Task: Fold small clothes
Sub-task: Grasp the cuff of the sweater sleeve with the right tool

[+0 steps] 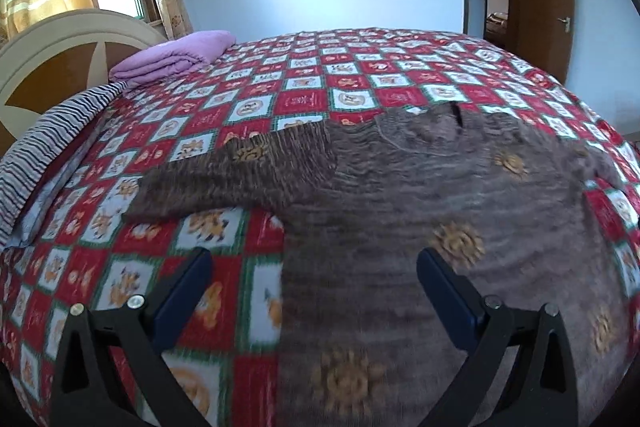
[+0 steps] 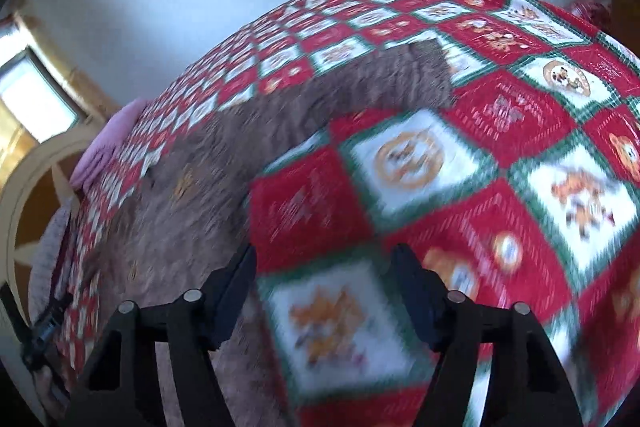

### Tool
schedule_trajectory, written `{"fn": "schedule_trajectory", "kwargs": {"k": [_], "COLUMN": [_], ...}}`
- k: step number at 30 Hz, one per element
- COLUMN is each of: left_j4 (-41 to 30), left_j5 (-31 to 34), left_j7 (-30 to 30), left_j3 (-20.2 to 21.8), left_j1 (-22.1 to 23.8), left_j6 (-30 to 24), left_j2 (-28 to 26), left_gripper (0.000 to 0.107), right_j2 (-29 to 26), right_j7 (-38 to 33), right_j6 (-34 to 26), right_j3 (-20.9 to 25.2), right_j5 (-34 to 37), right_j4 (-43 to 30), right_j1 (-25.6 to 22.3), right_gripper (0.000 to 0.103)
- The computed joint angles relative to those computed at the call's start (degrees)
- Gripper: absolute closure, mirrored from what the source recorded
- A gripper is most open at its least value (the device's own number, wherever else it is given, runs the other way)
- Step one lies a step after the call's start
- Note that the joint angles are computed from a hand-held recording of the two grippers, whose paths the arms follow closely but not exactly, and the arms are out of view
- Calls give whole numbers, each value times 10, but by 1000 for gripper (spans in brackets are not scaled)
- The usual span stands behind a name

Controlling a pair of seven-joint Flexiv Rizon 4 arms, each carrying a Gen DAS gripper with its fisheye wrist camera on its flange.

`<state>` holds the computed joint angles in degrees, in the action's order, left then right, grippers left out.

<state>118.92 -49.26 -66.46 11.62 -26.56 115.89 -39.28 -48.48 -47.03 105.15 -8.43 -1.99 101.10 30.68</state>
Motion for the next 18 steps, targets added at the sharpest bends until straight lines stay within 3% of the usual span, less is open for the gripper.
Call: {"fn": "schedule_trajectory", "kwargs": {"k": [2, 6, 12, 18], "left_j4": [-34, -99, -165, -203], "left_j5": [-28, -84, -92, -65], "left_j7": [14, 28, -24, -87], "left_j3": [20, 87, 171, 218], "left_j1": [-14, -65, -101, -109], "left_j6": [-19, -69, -156, -220], "left_j2": [-26, -81, -142, -178], "left_gripper": [4, 4, 4, 4], "right_j2": [-14, -38, -72, -111], "right_j7": [-5, 6, 36, 90], "right_j6": [-9, -37, -70, -119], "right_j3": [10, 32, -5, -45], "right_j5": [-16, -32, -39, -51], "right_j4": [-30, -86, -154, -231], "right_j1": [-25, -68, -80, -95], "right_gripper": [54, 56, 63, 66]}}
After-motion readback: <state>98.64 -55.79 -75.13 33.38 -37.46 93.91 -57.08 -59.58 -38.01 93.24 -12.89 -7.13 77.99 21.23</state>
